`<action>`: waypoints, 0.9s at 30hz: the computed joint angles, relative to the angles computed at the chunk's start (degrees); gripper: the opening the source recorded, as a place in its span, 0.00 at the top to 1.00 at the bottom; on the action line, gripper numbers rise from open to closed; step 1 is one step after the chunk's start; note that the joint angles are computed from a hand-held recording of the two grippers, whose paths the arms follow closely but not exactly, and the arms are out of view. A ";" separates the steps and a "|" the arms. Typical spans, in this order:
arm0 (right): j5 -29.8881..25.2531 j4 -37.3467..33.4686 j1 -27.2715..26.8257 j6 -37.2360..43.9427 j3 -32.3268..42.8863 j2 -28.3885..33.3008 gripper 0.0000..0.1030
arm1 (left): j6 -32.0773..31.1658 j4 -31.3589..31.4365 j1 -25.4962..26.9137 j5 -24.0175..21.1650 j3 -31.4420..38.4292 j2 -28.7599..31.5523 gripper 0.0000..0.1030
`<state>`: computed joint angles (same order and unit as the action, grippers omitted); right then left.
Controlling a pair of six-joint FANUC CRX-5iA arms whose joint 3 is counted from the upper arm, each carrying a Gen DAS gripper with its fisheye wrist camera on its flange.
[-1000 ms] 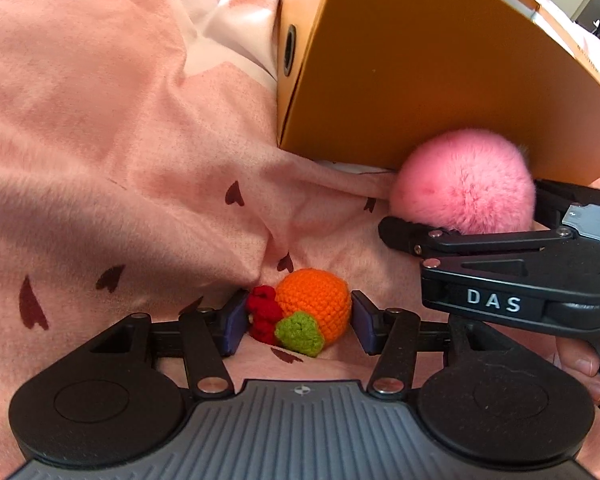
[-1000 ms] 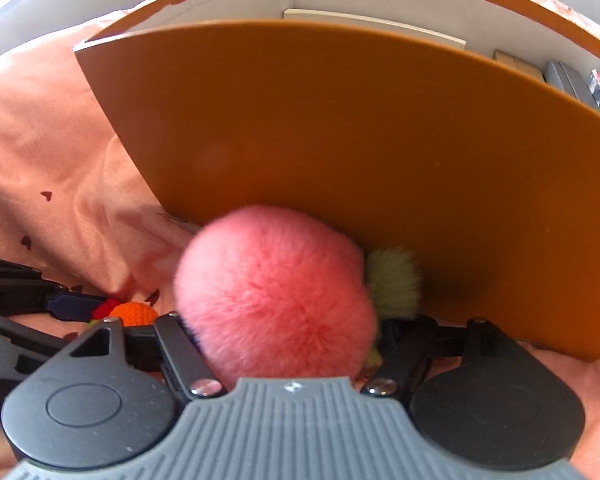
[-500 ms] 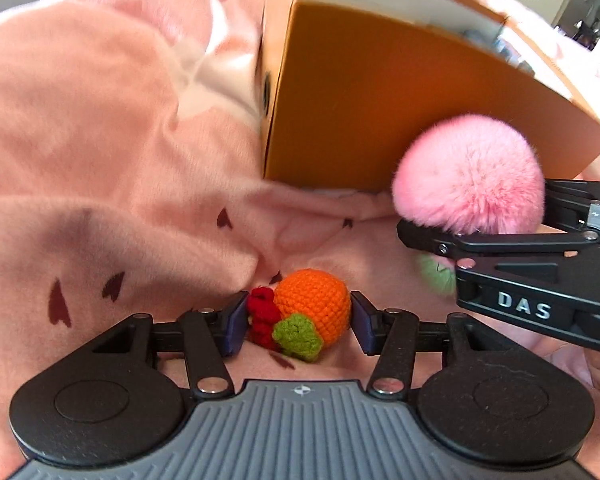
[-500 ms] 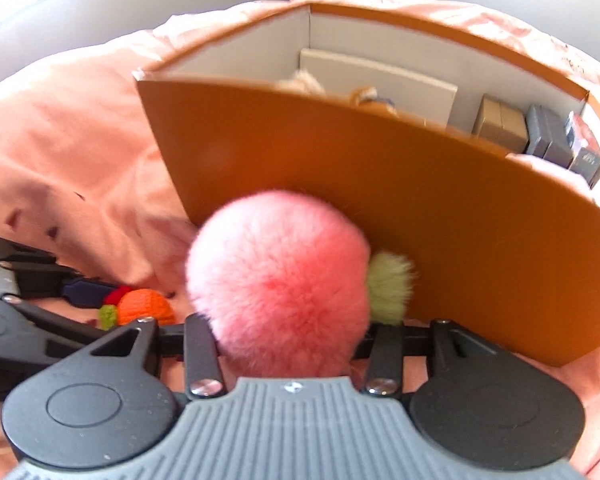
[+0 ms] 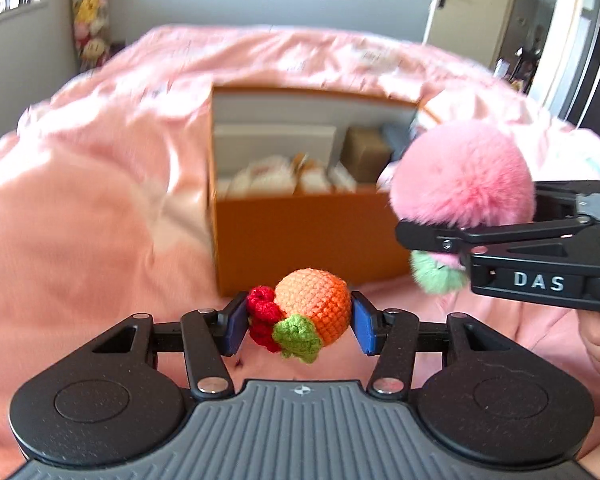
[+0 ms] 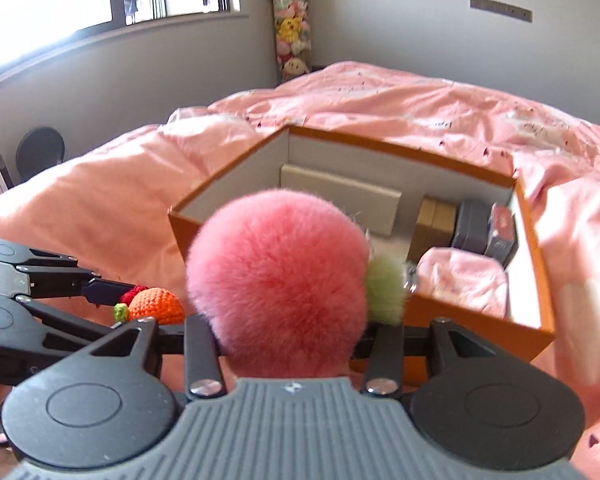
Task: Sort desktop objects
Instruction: 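Lift both plush toys and carry them over the orange box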
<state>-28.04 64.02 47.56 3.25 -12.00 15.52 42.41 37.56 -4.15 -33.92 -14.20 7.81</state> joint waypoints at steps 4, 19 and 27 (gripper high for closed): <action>1.59 3.16 -2.18 -3.63 -0.68 -2.03 0.55 | -4.64 5.37 -1.43 3.11 -1.01 -1.31 0.41; 0.04 13.21 -7.01 -8.64 3.59 0.97 0.55 | -8.59 14.29 -6.20 9.75 7.65 5.00 0.41; -0.40 8.79 -8.89 -4.78 8.56 3.96 0.55 | -8.74 16.40 -6.25 7.81 14.90 11.25 0.41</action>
